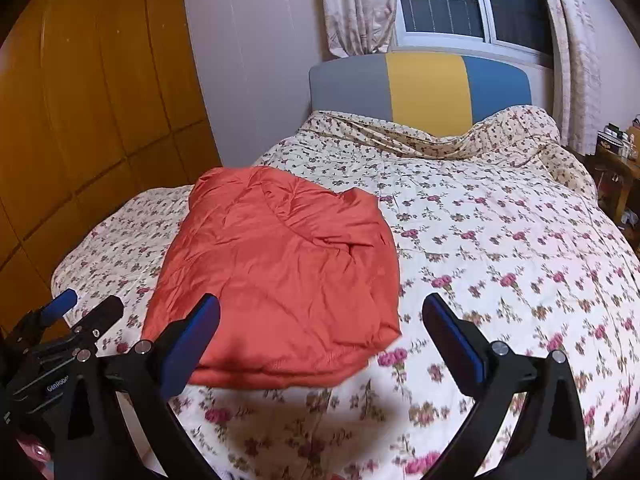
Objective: Fold large clothes
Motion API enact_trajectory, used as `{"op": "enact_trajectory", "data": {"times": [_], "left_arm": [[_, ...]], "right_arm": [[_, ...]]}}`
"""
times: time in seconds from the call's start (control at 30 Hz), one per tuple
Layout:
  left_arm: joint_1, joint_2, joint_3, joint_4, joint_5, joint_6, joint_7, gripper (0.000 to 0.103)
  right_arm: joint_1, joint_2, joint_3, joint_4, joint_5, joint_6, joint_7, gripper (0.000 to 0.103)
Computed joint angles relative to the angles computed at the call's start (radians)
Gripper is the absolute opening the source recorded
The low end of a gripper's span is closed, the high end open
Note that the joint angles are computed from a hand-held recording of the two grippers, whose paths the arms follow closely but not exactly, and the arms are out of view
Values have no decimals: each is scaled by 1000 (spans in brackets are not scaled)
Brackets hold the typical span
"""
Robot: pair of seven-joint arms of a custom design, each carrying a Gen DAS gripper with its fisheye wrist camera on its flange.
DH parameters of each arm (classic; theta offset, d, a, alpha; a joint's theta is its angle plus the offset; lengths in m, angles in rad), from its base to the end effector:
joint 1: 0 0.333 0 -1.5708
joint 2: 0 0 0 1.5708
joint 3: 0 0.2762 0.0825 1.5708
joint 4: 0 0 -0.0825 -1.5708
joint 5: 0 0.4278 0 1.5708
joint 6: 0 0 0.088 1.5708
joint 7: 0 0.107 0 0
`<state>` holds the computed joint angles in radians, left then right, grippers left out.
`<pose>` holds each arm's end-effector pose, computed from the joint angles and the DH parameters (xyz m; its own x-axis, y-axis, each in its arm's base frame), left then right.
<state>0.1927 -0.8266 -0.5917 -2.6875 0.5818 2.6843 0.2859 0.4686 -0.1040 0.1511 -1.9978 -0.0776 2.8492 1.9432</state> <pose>0.4089 -0.1778 0.4637 0.4023 -0.9145 0.0420 -0.4604 -0.2418 -0.8541 0.5034 0.3682 0.5678 0.4040 -0.8897 -0.2125 -0.6085 -0.0880 -0.7886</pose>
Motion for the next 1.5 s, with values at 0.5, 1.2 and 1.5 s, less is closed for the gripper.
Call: {"op": "enact_trajectory", "data": {"times": [0.5,1.2,1.5], "left_arm": [[-89,-113,-1,-44,-50,-61,30,100],[-90,-134,-11,-46,-61,-59,32,100],[-94,-132,-5,-49,-70,-61,38,100]], "right_arm": [[10,-129,-6,-110,-8,-26,30,101],[24,-139,-9,-116,5,-13,11,101],[32,-139,-17,-115,29,-20,-10,101]]}}
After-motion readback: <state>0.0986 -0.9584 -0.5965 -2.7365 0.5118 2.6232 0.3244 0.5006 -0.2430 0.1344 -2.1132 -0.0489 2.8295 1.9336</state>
